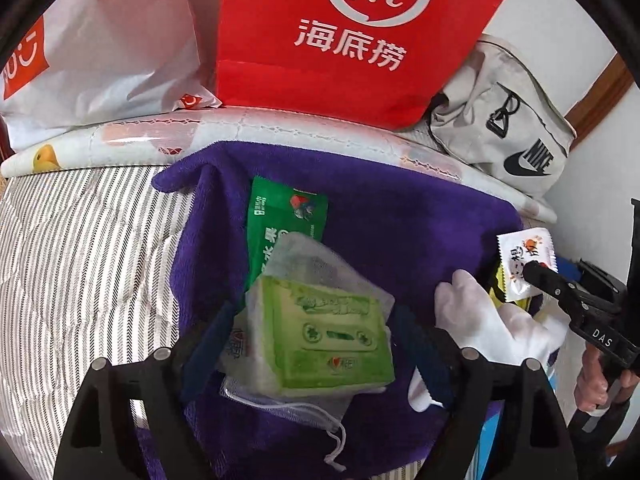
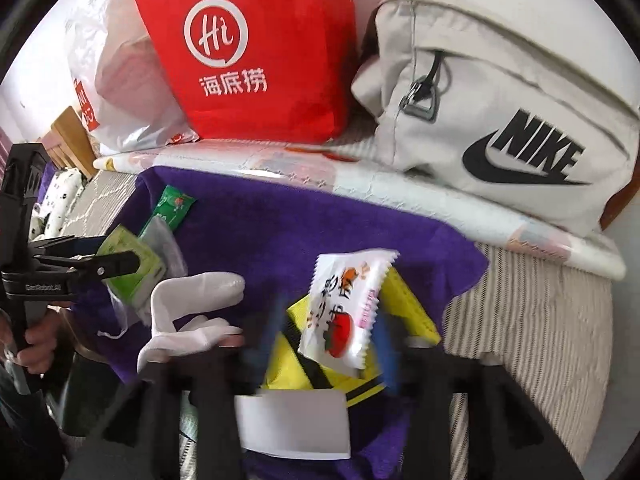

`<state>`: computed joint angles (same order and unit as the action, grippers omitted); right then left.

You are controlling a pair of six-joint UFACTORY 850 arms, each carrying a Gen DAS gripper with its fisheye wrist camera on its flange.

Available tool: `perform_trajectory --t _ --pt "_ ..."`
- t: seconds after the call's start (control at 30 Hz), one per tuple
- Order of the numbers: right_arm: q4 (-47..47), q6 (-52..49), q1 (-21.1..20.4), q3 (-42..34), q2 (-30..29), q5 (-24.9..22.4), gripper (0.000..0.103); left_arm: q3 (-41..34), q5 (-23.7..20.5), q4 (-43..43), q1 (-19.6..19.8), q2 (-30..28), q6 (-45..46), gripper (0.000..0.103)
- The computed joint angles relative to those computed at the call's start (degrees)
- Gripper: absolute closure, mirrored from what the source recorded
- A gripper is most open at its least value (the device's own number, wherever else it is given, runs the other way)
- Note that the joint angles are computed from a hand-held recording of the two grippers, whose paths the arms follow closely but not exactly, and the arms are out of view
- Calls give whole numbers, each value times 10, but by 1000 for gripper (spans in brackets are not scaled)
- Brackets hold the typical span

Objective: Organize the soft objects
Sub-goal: 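Open both grippers to release the tissue pack and sachet on the towel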

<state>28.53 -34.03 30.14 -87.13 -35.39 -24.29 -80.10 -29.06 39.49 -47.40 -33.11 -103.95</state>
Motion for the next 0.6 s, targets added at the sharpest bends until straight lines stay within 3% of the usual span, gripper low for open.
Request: perform_trajectory --t 0.17,0.4,0.6 --pt "-36 25 6 21 21 42 52 -4 -22 8 -11 5 5 18" --pt "-99 85 9 59 63 74 51 14 -63 79 -42 40 -65 18" --pt "-41 33 9 142 141 104 51 28 -102 88 -79 70 -94 18"
